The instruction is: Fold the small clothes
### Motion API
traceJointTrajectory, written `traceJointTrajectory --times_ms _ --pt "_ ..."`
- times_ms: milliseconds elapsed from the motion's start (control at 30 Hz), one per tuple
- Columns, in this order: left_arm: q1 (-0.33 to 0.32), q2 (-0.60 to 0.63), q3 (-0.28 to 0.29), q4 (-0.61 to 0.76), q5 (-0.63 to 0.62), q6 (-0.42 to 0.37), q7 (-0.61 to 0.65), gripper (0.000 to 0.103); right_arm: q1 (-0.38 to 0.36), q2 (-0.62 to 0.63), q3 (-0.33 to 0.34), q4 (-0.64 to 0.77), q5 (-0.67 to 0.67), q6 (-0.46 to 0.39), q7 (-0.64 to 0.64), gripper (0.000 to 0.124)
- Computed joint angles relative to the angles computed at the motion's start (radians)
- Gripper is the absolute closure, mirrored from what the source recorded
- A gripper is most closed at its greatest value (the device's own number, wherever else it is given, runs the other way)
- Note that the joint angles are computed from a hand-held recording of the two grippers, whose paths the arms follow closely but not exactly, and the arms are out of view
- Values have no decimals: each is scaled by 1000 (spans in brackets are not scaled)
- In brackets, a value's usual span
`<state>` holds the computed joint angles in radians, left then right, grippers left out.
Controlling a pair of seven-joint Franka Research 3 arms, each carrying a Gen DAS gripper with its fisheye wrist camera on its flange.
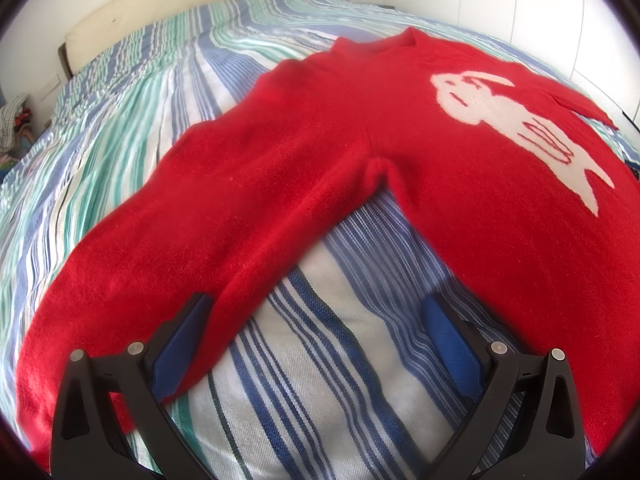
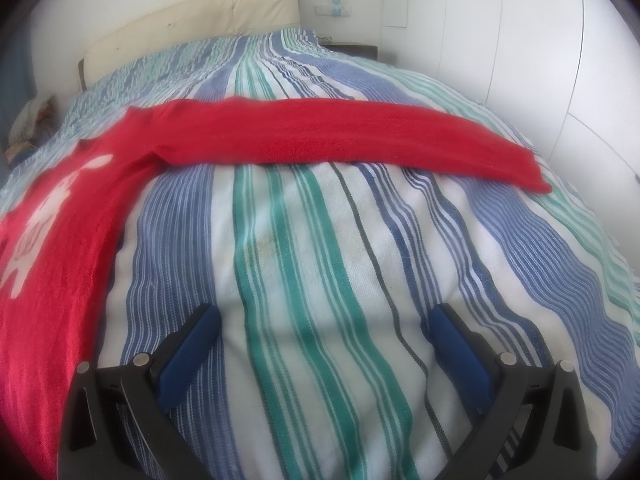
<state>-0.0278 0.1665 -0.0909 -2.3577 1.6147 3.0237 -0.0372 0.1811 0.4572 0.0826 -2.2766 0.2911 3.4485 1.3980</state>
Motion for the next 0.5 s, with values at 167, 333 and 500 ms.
traceJointTrajectory --times_ms 167,333,500 --pt "-1 0 0 0 0 0 0 0 -16 -2 12 -8 -13 6 7 21" --pt "0 4 1 5 6 0 -7 0 -18 -4 13 -11 -20 8 14 21" --pt "-14 0 -8 2 -12 -39 -10 0 -14 -4 9 -11 -20 9 14 21"
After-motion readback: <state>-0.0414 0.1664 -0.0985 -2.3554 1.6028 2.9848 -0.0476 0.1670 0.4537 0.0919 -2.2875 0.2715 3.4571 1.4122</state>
